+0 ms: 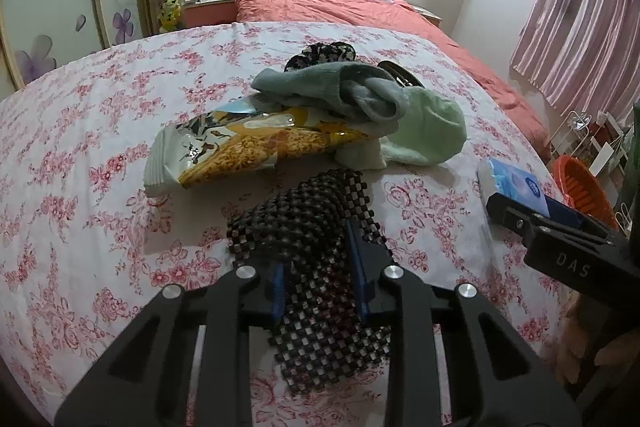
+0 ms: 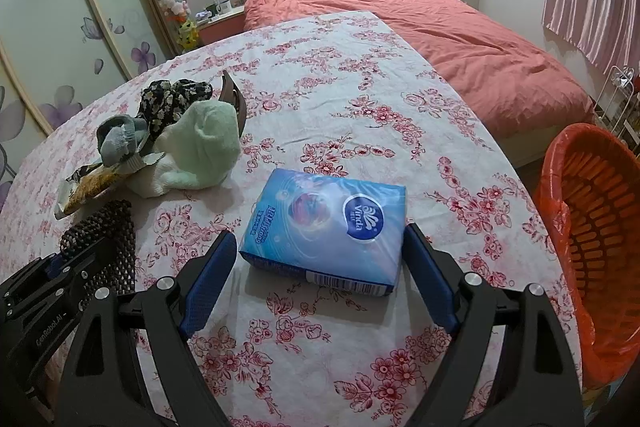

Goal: Collect trash
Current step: 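Grasp the black mesh pad with the left gripper, then carry mesh pad and blue tissue pack over the orange basket and release both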

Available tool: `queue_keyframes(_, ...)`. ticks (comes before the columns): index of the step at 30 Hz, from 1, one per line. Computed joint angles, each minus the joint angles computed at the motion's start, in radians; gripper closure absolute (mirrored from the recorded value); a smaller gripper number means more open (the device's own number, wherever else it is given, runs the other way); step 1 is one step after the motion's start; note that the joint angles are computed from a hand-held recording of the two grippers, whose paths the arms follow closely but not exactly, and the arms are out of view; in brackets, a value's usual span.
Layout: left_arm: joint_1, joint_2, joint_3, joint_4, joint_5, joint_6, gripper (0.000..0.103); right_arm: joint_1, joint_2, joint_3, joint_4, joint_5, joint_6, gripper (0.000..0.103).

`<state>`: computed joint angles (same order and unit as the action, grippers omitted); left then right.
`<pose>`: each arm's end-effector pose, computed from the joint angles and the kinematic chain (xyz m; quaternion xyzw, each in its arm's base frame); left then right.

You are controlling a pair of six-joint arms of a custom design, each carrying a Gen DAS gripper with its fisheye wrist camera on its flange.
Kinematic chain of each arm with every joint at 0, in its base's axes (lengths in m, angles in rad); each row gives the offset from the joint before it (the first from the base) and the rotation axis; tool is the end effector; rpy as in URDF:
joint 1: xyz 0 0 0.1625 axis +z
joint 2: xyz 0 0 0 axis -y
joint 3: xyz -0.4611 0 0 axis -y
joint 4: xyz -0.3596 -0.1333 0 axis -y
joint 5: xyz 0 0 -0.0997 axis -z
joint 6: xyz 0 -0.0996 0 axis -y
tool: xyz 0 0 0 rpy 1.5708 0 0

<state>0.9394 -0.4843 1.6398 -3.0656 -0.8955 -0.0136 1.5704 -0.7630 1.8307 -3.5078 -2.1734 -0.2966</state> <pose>-0.2394 -0.6587 0.0080 0.2294 0.9030 -0.2546 0.2592 0.0766 -0.6337 0.1893 0.0042 -0.8751 0.3579 0.3257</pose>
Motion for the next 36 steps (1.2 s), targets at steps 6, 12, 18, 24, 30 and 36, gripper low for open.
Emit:
queue_keyframes(6, 0.003, -0.004, 0.003, -0.003, -0.011, -0.006, 0.076, -0.001, -0.001, 0.000, 0.000, 0.003, 0.001, 0.019)
queue_keyframes(12, 0.006, -0.006, 0.006, -0.010, -0.014, -0.015, 0.085, -0.003, -0.006, 0.010, -0.021, 0.010, 0.015, 0.027)
queue_keyframes(18, -0.010, -0.009, 0.031, -0.052, -0.003, 0.004, 0.092, -0.013, -0.024, 0.032, -0.028, 0.047, 0.007, 0.031)
queue_keyframes(24, -0.035, -0.026, 0.070, -0.110, 0.000, 0.017, 0.092, -0.016, -0.050, 0.071, -0.053, 0.065, 0.006, 0.032)
queue_keyframes(30, -0.069, -0.036, 0.097, -0.149, -0.011, 0.029, 0.093, -0.011, -0.087, 0.116, -0.099, 0.086, -0.009, 0.032)
queue_keyframes(36, -0.116, -0.036, 0.110, -0.184, -0.039, 0.046, 0.093, -0.012, -0.134, 0.162, -0.165, 0.103, -0.022, 0.032)
